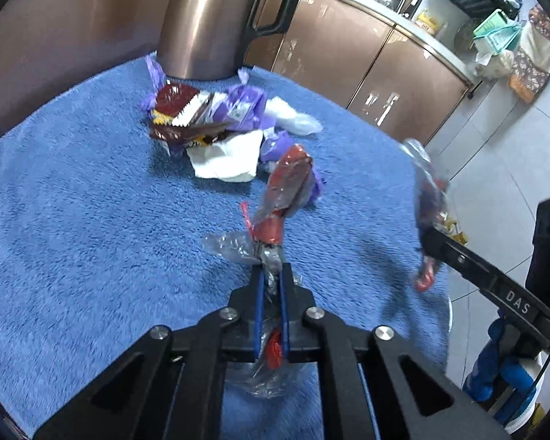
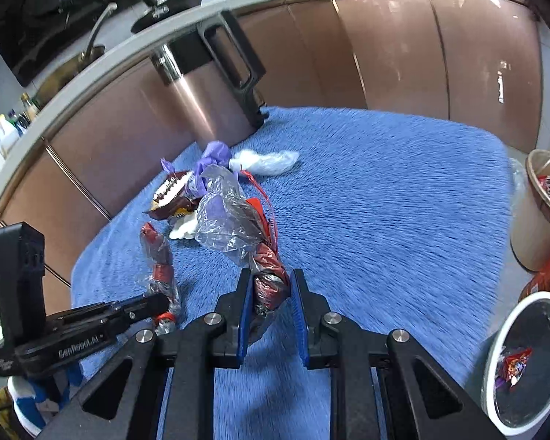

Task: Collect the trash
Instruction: 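Grasp a clear candy wrapper with the left tool while the right tool grasps another, then carry both clear wrappers over the white bin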

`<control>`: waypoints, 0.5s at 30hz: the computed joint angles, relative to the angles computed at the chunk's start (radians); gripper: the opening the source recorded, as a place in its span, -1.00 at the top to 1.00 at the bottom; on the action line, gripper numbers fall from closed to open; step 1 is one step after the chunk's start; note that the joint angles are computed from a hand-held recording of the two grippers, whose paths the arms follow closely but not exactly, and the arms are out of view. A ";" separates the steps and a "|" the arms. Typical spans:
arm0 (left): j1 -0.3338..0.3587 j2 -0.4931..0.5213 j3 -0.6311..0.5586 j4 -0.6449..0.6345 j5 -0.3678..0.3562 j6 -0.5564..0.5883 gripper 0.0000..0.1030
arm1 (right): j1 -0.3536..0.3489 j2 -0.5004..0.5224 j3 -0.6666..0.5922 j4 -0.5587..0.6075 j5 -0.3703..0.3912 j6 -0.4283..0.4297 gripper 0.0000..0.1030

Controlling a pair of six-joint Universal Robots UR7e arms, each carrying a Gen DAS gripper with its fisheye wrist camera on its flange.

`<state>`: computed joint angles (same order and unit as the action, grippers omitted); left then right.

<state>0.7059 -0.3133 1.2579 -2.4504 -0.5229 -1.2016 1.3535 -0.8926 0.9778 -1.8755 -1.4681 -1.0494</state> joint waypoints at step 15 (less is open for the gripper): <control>-0.082 0.129 -0.258 0.045 -0.002 0.204 0.87 | -0.134 -0.145 0.004 -0.066 0.175 0.024 0.63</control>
